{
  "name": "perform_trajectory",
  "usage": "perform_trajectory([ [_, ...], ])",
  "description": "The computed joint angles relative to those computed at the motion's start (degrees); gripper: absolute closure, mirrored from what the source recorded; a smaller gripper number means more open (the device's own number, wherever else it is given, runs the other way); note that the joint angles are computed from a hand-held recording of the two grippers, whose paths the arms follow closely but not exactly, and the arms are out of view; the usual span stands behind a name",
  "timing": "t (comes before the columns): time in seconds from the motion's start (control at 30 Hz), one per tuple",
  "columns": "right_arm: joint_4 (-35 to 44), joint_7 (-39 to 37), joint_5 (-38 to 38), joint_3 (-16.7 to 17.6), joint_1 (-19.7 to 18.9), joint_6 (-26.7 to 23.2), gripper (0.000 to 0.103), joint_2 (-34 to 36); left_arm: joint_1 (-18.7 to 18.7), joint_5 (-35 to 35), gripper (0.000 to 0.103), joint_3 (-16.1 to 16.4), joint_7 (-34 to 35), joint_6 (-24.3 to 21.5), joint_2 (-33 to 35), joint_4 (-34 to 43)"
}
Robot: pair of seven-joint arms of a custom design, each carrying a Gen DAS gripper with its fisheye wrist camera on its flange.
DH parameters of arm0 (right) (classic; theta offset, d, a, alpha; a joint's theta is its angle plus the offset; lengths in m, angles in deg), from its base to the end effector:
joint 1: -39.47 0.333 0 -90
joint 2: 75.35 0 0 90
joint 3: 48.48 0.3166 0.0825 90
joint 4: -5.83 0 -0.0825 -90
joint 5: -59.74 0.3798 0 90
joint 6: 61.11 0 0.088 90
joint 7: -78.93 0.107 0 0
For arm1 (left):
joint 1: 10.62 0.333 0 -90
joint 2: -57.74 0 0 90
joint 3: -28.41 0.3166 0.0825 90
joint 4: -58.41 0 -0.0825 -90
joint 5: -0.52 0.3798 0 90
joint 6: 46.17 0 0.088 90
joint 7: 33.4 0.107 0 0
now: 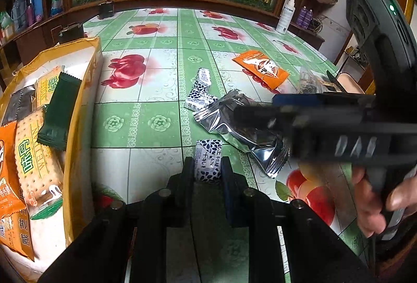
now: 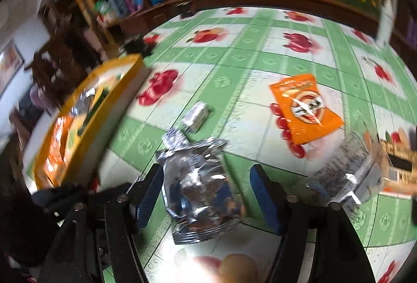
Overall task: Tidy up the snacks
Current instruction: 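Grasp a white-and-black wrapped candy with the left tool while the right tool holds the foil packet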
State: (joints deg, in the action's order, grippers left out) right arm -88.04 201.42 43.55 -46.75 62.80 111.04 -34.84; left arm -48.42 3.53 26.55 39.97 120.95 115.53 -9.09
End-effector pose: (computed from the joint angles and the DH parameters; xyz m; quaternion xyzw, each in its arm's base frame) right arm 0.6552 0.3240 0.2813 -0.7083 0.6260 -0.1430 0.2933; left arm 0.6252 -0.5093 0.2591 -0.5071 0.7844 -0.3406 0.1079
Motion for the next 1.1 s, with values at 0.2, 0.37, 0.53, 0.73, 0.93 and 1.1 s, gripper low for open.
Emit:
perform_trajectory([
  [0.2, 0.2, 0.16, -1.88, -1.37, 1.04, -0.33, 0.032, 0.65, 0.09, 0.02, 0.084, -0.08, 0.05, 0.03, -0.01, -0.04],
  [0.37, -0.25, -0.35, -3.31, -2.54, 2.42, 0.1, 0.039, 0.3, 0.09, 0.05, 0.084, -0.12, 0.12, -0.11, 0.07, 0.08],
  [0.53, -0.83, 2.06, -5.8, -6.04, 5.79, 0.31, 0.039, -0.36, 0.2, 0.0, 0.084, -0.32, 0.32, 0.03, 0.09, 0.06],
  [0.73, -2.15, -0.37, -4.26, -1.1, 1.18, 2.2, 0.038, -0.61, 0.17, -0.1, 0.084, -0.52, 0.52, -0.07, 0.01, -0.02],
  [0.93, -2.03, -2.03, -1.86, 0.06, 0.03, 2.47, 0.038, 0.0, 0.13, -0.05, 0.084, -0.53, 0.68, -0.37, 0.16, 0.32],
  [1.1, -4.8, 3.49, -2.22, -5.15, 3.24, 2.86, 0.039, -1.85, -0.05, -0.02, 0.084, -0.37, 0.51, -0.46, 0.27, 0.51],
])
